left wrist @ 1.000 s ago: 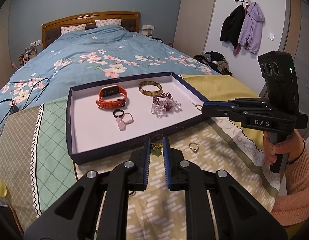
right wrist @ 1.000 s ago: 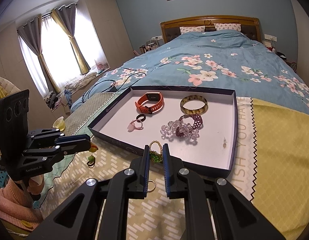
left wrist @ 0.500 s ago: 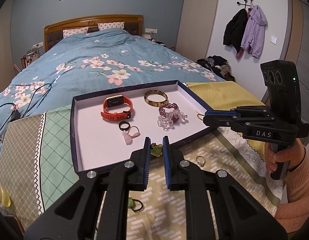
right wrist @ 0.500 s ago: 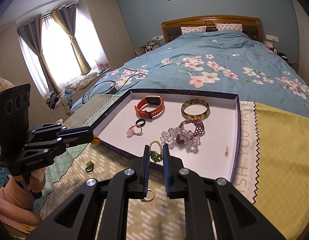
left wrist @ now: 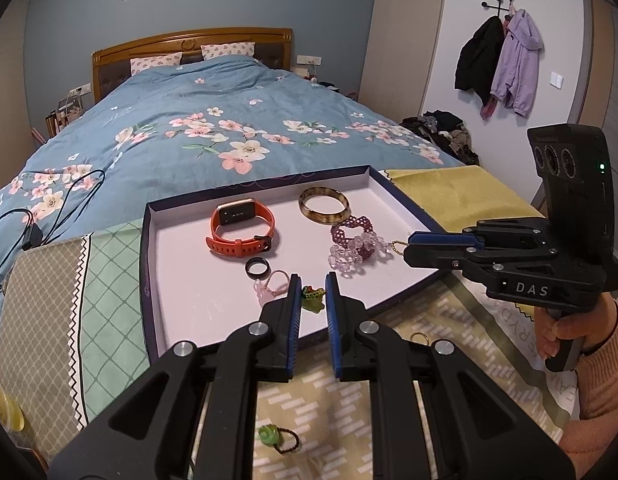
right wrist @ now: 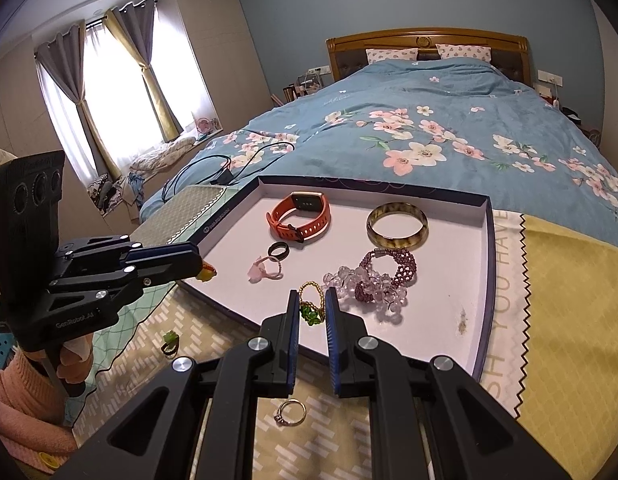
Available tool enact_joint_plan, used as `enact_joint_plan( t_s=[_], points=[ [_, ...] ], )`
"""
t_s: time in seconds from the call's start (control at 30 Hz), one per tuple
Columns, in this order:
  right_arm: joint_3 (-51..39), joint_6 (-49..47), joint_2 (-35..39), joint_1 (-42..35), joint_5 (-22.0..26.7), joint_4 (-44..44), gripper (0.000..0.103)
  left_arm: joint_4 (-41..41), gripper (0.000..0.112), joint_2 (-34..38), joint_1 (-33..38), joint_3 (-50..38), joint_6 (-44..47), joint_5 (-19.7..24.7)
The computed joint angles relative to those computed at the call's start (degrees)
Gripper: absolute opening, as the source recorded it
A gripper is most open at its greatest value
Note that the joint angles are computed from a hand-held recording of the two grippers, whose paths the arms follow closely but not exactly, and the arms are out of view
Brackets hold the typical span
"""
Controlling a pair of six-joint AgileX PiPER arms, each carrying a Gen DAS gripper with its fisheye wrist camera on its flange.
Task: Organize jewelry
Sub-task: 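Carry the yellow ring and green-stone ring to the box with both grippers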
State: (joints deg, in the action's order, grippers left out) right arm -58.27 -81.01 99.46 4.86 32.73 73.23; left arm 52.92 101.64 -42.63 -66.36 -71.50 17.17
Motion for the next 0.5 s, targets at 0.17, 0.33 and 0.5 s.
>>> enact_joint_plan(
  t_s=[0.17,0.33,0.5],
  points=[
    [-1.0,1.1,0.9,0.1,-0.2,-1.1,0.011,-4.0,0.013,1.8,1.3,-2.0,4.0,-0.3],
    [-2.2,2.6,2.3,0.2,-0.4,-2.3,0.011,-7.4,0.013,3.8,2.1,-4.1,7.6,0.0],
    [-3.2,4.3,3.3,0.7,-0.9,-3.8,0.011,-11.6,0.013,6.5,2.6,-6.9,12.0,1.1]
  ],
)
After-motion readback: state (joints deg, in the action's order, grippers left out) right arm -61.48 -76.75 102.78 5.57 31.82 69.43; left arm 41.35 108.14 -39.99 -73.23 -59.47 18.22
